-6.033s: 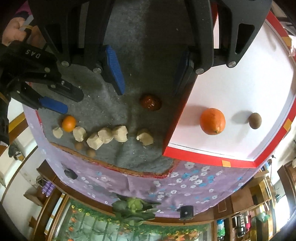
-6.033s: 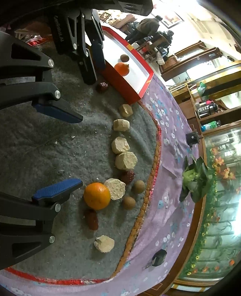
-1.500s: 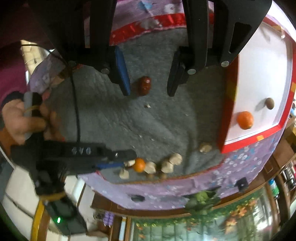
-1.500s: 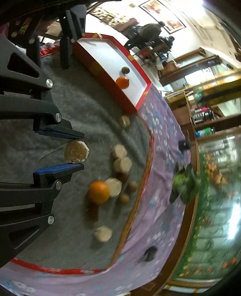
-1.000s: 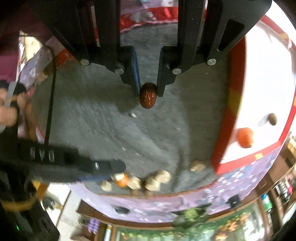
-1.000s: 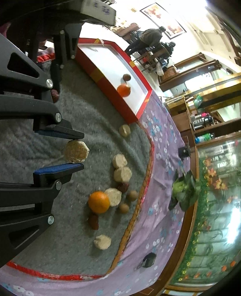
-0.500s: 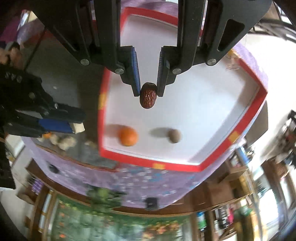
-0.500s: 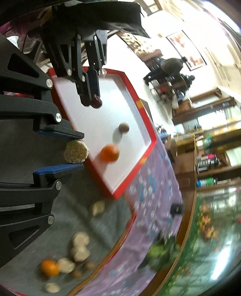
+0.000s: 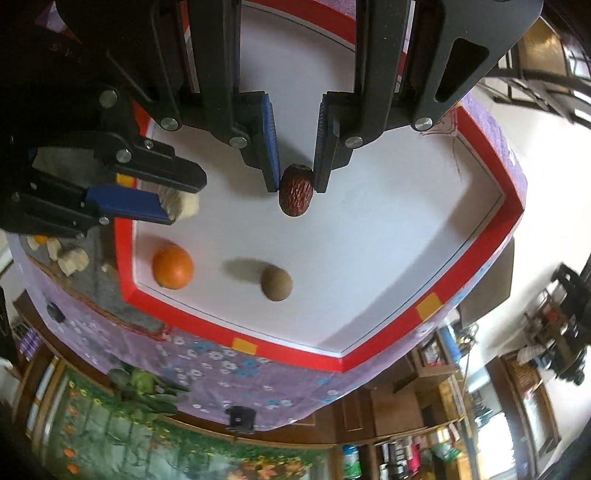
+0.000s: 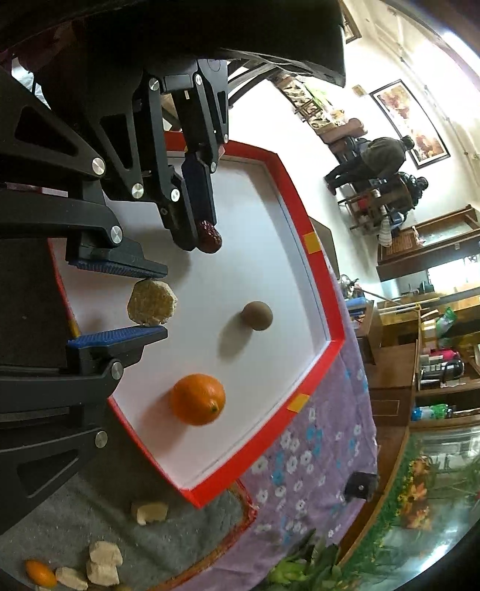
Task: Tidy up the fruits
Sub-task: 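Release the red date from the left tool into the tray while the right tool drops the cake, then grasp a beige cube with the left tool while the right tool grasps another orange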
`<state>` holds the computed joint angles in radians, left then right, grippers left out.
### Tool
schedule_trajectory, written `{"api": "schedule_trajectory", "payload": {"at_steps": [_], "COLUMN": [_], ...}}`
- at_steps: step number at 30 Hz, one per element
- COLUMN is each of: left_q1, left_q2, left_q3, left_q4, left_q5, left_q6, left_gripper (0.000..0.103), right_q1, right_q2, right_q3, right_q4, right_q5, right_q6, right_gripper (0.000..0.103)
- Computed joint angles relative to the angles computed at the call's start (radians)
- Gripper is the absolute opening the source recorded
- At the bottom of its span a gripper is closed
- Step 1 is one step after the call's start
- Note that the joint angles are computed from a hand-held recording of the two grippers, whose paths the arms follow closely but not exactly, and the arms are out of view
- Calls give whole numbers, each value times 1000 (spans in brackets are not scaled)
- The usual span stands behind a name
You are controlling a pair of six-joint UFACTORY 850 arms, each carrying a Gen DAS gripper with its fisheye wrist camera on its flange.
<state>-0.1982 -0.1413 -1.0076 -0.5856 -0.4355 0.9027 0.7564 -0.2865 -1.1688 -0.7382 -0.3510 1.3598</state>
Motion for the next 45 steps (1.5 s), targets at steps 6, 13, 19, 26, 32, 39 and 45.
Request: {"api": "schedule_trajectory", "payload": {"at_steps": [6, 13, 19, 26, 32, 39, 45], "left_q1": [-2, -15, -55, -105, -190, -287, -330], "left_q2": [-11, 32, 71, 96, 77, -8, -83], "left_q3": [-11, 22, 50, 62, 44, -20, -86], "left_q4": [24, -71, -144, -240, -248, -173, -52], "left_q5": [5, 40, 29, -34, -95, -91, -11], "left_q6": [-61, 23, 102, 187, 176, -13, -274], "left_gripper": [37, 51, 51, 51, 51, 51, 51], "right_q1": [11, 48, 91, 153, 175, 199, 196], "right_q2": [19, 108, 201, 352, 477, 538, 598], "right_q3": [23, 117, 213, 376, 501, 574, 636], "right_q4": [-89, -370, -437, -517, -463, -427, -462], "right_q5": [3, -58, -186, -341, -377, -405, -390], "right_q6": [94, 431, 563, 780, 876, 919, 981], "right_gripper": [37, 54, 55, 69, 69, 69, 69]}}
